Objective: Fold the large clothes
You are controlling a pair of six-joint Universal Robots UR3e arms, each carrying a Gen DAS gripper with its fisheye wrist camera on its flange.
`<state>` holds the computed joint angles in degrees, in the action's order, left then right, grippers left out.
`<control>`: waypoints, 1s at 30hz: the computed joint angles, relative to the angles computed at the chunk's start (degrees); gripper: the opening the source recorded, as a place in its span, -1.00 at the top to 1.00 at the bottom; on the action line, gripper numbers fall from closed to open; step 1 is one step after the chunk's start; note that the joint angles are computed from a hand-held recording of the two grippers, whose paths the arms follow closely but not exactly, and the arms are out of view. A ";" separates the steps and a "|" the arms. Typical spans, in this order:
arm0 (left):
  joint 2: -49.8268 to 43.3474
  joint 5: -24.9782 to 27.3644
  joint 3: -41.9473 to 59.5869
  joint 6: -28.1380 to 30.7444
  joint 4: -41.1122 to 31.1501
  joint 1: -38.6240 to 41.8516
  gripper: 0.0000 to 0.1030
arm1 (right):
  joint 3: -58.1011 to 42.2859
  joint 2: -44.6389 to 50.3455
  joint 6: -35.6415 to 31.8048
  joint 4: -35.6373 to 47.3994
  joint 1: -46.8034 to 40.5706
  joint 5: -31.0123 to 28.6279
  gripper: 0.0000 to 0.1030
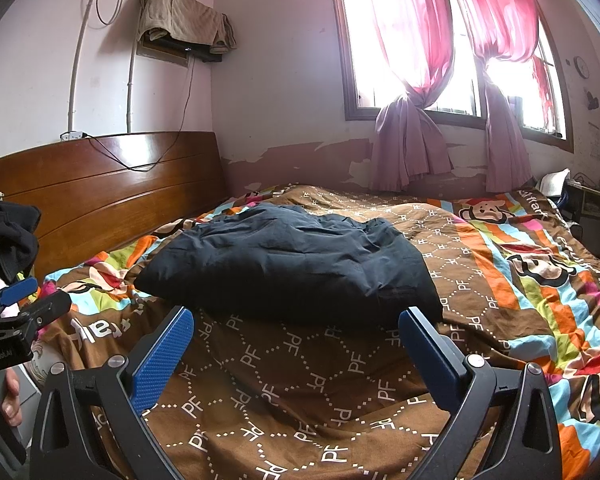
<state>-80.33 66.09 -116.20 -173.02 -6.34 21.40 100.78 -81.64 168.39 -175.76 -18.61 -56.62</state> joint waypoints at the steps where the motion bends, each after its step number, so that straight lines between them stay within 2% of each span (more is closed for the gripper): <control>1: -0.09 -0.13 0.02 0.04 0.03 0.02 -0.97 | -0.02 -0.01 0.00 0.08 -0.02 0.05 -1.00; 21: 0.26 -0.98 -0.54 0.64 -0.76 0.51 -0.97 | 0.09 -0.01 0.04 -0.09 0.00 -0.03 -1.00; 25: -0.37 3.99 -0.37 -0.79 -0.33 -1.74 -0.97 | 0.13 -0.02 0.07 -0.18 0.00 -0.06 -1.00; 30: -0.90 6.26 -0.54 -0.98 0.43 -2.93 -0.97 | 0.15 -0.03 0.08 -0.09 -0.01 -0.03 -1.00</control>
<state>-81.23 72.35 -116.74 -174.00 -5.91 18.46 100.93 -81.67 168.47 -175.86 -18.62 -56.65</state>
